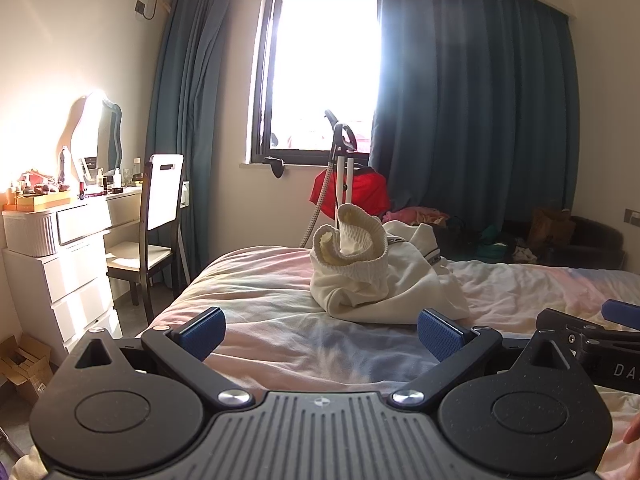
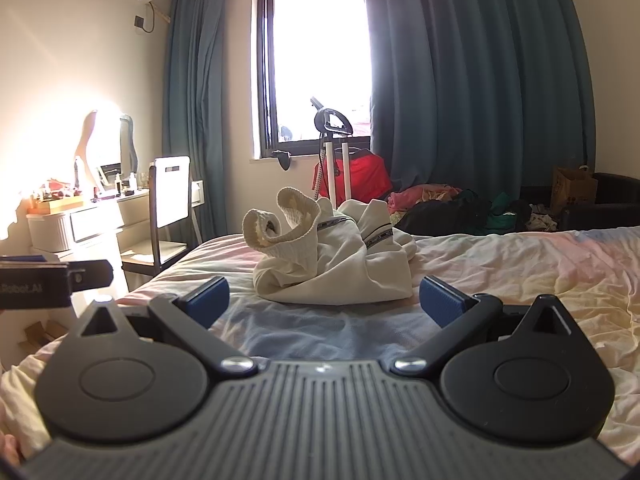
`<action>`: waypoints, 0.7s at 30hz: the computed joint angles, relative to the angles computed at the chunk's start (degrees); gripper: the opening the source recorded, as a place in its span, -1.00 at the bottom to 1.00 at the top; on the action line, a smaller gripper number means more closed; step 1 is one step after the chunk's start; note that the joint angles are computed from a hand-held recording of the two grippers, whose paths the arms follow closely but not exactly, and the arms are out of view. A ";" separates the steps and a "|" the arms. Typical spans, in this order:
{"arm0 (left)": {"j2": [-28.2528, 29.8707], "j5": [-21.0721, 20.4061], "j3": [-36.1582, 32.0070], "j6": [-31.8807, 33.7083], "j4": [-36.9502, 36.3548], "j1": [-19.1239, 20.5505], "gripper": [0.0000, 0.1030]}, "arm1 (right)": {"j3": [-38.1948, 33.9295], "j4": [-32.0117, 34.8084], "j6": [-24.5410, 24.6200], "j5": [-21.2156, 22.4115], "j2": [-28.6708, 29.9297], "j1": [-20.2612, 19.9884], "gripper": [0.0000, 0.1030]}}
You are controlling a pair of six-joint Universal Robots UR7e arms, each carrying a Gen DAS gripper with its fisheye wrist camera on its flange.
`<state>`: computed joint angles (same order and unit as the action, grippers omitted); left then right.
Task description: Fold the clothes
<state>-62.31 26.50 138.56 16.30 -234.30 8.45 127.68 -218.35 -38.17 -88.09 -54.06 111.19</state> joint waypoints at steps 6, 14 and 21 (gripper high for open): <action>0.00 0.31 0.09 -0.15 0.19 0.13 1.00 | 0.00 -0.18 0.07 0.12 0.10 -0.10 1.00; -0.06 0.10 -0.05 1.09 -0.71 0.20 1.00 | -0.23 -0.31 0.35 -0.73 0.00 0.22 1.00; -2.29 -1.33 -0.42 -1.00 4.12 4.54 1.00 | -0.71 -1.46 3.59 -0.01 -1.88 -0.23 0.99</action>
<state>-64.61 25.17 138.14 15.30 -230.18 12.99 126.97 -219.82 -34.57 -88.11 -55.94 110.96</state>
